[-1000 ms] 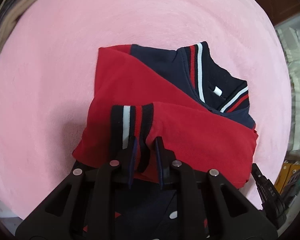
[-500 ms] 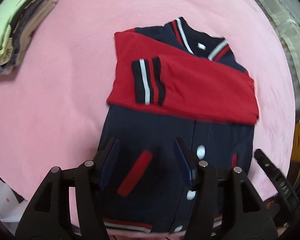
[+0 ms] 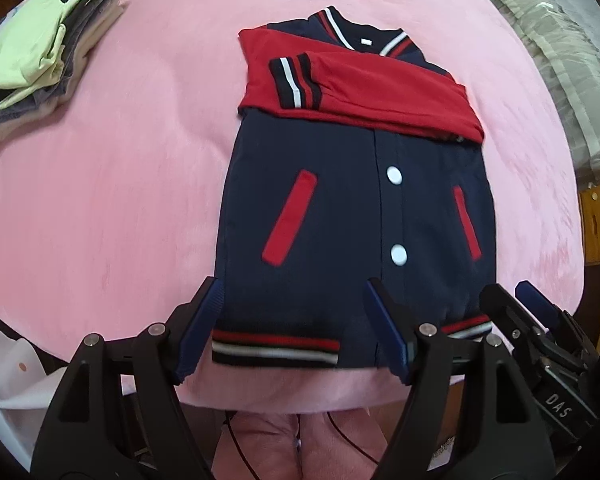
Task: Fold large clothes
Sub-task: 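Grasp the striped ribbed hem with both grippers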
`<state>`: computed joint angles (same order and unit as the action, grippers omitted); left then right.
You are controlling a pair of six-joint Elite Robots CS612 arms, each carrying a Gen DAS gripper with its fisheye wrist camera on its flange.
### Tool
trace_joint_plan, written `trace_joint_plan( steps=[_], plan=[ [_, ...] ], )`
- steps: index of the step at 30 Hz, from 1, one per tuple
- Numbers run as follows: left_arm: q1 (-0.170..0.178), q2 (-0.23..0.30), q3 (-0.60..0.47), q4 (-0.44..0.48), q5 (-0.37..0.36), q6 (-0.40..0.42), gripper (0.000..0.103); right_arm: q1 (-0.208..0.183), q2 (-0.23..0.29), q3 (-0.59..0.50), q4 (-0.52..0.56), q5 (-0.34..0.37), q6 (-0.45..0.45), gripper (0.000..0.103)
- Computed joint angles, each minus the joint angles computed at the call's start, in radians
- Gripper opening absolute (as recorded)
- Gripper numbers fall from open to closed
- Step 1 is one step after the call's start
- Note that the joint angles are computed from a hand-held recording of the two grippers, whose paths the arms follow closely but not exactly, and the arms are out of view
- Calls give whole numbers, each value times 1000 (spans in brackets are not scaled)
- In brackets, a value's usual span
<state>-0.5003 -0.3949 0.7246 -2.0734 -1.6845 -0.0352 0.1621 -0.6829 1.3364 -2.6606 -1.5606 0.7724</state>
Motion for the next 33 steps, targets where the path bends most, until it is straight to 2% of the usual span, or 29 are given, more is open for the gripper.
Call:
trace_joint_plan(
  steps=[4,6,8,11,16,19,23,26,27,31,33],
  plan=[
    [5,-34,66,-39,-8,31,71,12,-53,95,-103,-5,40,89],
    [8,-39,79,-40,-11,37,73,15,-60,127,-149,-9,63,90],
    [23,-45,107,-62,-65,45,73,14,-64,149,-163,-4,87,90],
    [37,-48,137,-87,-93,60,73,7,-65,189,-188,12,132,90],
    [63,-28,148,-73,-145,97,73,-7,-55,241,-207,32,162,90],
    [79,0,122,-31,-186,101,73,-18,-46,281,-272,58,187,89],
    [98,45,67,26,-255,84,73,-42,-27,326,-379,117,239,80],
    [108,72,35,40,-303,67,71,-56,-14,343,-426,147,239,75],
    [110,80,24,47,-308,59,68,-59,-11,343,-426,151,232,74],
    [113,90,9,42,-320,13,50,-68,-11,331,-390,152,201,49],
    [119,93,7,34,-363,-21,38,-74,-9,331,-401,165,213,39]
  ],
)
